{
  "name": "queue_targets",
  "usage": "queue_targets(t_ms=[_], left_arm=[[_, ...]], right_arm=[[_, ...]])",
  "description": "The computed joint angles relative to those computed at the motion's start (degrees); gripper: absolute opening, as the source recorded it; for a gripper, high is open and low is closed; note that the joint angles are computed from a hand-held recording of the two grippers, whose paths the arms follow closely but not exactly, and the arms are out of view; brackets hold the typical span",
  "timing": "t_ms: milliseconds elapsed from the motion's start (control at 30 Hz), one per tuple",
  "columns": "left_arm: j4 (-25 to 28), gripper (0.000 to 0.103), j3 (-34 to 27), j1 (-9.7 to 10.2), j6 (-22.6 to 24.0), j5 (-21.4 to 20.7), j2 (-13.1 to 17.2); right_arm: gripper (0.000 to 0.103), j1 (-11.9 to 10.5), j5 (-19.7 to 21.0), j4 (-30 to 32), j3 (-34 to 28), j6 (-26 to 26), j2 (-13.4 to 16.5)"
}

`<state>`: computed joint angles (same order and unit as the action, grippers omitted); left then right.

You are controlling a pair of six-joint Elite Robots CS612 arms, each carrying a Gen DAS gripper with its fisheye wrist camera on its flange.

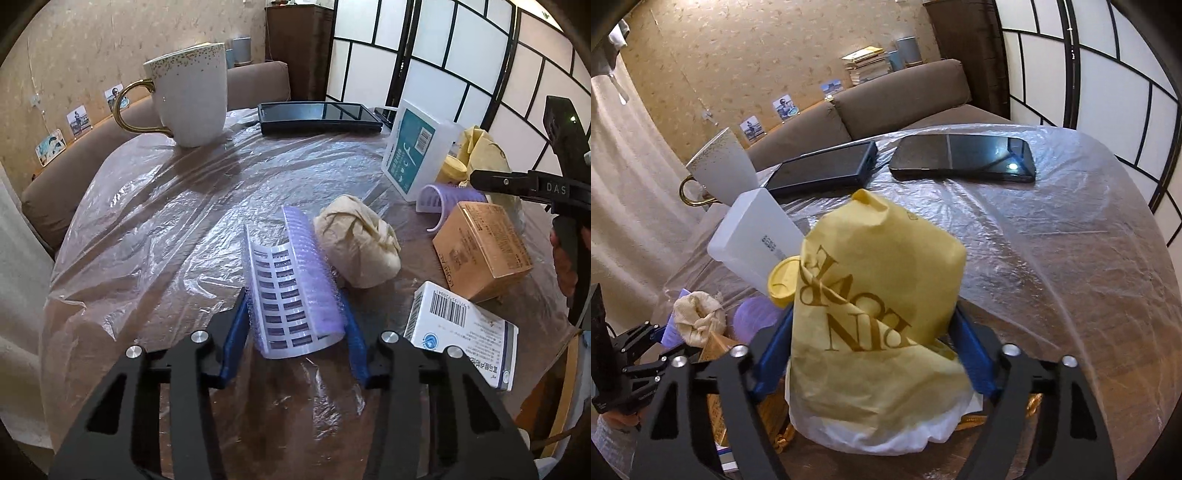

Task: Collect trash
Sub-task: 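Grasp the purple hair roller with the left tool while the right tool grasps the yellow paper bag, then carry the hair roller with the left tool while the right tool carries the yellow bag over the bin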

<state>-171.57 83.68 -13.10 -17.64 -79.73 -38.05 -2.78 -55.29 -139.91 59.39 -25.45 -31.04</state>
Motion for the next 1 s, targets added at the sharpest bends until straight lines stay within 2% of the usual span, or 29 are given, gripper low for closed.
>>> queue_targets(t_ms=[200,367,633,833,1000], left_arm=[[-1.38,0.045,0.93,-0.14,-1.14,2.65,-0.31],[-3.04,0.045,1.99,-0.08,-2.22,3.49,-0.74],[-3.88,0.044,2.52,-0.39,-1.46,3.39,-0.95],[-5.18,0.044,3.67,-0.68,-1.51,3.48,-1.62],[-6.32,0.044,4.76,-0.77,-1.25,2.9,-2.12]], right_arm=[[0.063,-0.32,0.66,-1.43,1.07,0.63,-0.54],[0.062,-1.38,2.91,-2.3,2.41,2.11,-1.18],[0.061,-2.64,4.87,-4.07,6.49,2.92,-3.36],[0.061,-3.2,6.3,-6.57,11.23,1.7,-6.19],[0.061,-3.81,7.84,-7.63,16.69,-1.28,-9.33]])
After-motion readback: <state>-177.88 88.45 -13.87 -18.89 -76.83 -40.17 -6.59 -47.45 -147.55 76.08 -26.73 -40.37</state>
